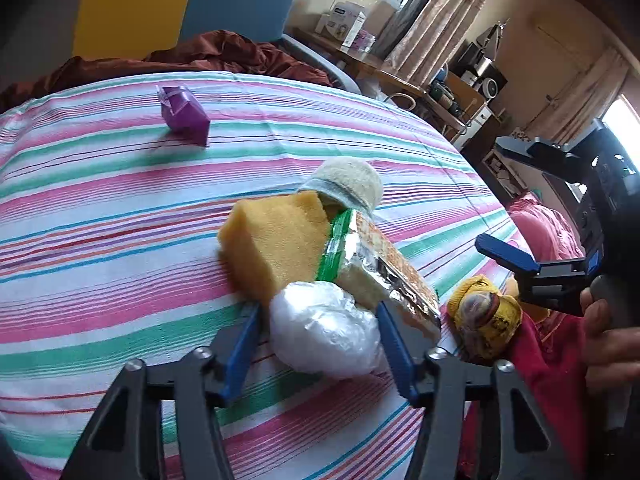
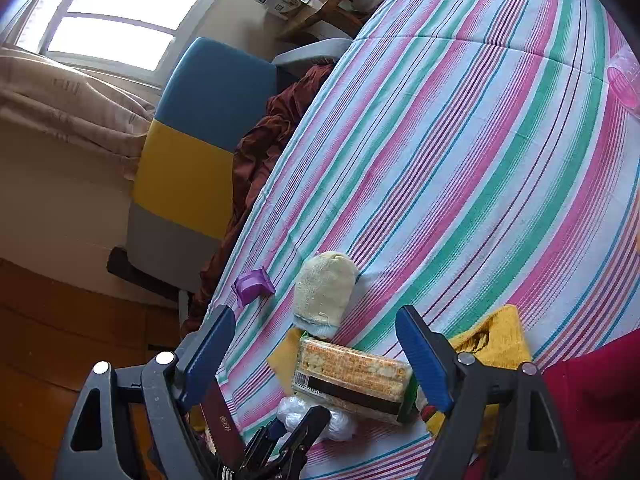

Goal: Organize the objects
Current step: 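Grasp the white plastic-wrapped bundle with the left tool, then grasp the yellow sock with the right tool while the left holds the white bundle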

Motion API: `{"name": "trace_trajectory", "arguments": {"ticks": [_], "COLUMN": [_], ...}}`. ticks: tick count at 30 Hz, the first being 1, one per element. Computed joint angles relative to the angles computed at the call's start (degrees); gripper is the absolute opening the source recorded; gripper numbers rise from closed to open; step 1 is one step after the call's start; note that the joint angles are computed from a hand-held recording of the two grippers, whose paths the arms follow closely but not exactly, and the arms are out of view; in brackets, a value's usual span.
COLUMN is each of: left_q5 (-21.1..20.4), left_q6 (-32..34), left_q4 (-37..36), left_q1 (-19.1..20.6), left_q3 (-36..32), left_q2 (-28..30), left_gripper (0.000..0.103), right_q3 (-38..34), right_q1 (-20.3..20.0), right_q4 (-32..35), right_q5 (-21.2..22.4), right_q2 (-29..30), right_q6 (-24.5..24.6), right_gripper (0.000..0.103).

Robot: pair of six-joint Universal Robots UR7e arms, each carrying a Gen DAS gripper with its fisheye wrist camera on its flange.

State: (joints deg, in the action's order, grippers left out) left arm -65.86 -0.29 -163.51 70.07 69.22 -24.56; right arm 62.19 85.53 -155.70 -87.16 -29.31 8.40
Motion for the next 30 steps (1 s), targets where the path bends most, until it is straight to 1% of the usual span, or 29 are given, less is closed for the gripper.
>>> {"name": "trace_trajectory", "arguments": {"ticks": [1,2,3,5,9,12,15,20,22,23,25,26,30], "left_q5": [-0.35,-1.46,-2.71,-3.79,-5.61,-5.4,-5.12,-3.89,-2.97,-2.63,-1.73,-1.41,-0.7], "left_q6": [0.07,0.26,0.49,1.05,1.32,3.37,5.55,7.44,8.4,8.49,8.66,9.11,9.84], "left_q4": [-0.69,-1.2,-1.79,-3.48,-6.89,-10.97,-13.9,-15.97,-16.3,-16.26,-16.21,-16.15,-16.21], "left_q1": [0.06,0.32,0.64,1.02,2.01,2.28,2.44,2.22,1.98,1.88,1.63,1.54,1.41], "left_q3": [0.7,1.38,2.32,4.7,10.94,16.38,20.34,21.7,21.46,21.53,21.66,21.66,22.02], "left_q2": [-0.38,-0.83,-1.46,-2.9,-6.68,-9.42,-11.34,-11.42,-11.01,-11.08,-11.12,-11.1,-11.21], "left_gripper": [0.053,0.047,0.044,0.041,0.04,0.039,0.039,0.039,0.038,0.038,0.038,0.038,0.038], "right_q3": [-0.22,-0.53,-0.74,-1.09,-1.01,-0.96,-1.23,-1.69,-2.43,-3.53,-8.2,-10.09,-14.13], "right_q1": [0.03,0.09,0.12,0.17,0.17,0.25,0.45,0.84,1.14,1.57,3.09,3.73,6.39], "right_q4": [0.33,0.74,1.14,1.87,1.71,1.61,1.83,2.31,3.52,5.49,13.63,16.73,23.13], "right_q5": [-0.13,-0.26,-0.26,-0.37,-0.72,-1.61,-3.04,-6.36,-8.66,-11.14,-18.61,-20.83,-28.31], "right_q2": [0.08,0.22,0.3,0.42,0.41,0.41,0.59,0.84,1.13,1.55,3.24,3.94,4.74], "right_q6": [-0.05,-0.17,-0.32,-0.51,0.03,0.65,1.1,2.58,3.46,4.11,4.64,3.87,-0.1], "right_gripper": [0.084,0.084,0.084,0.084,0.084,0.084,0.084,0.084,0.084,0.084,0.084,0.084,0.084]}}
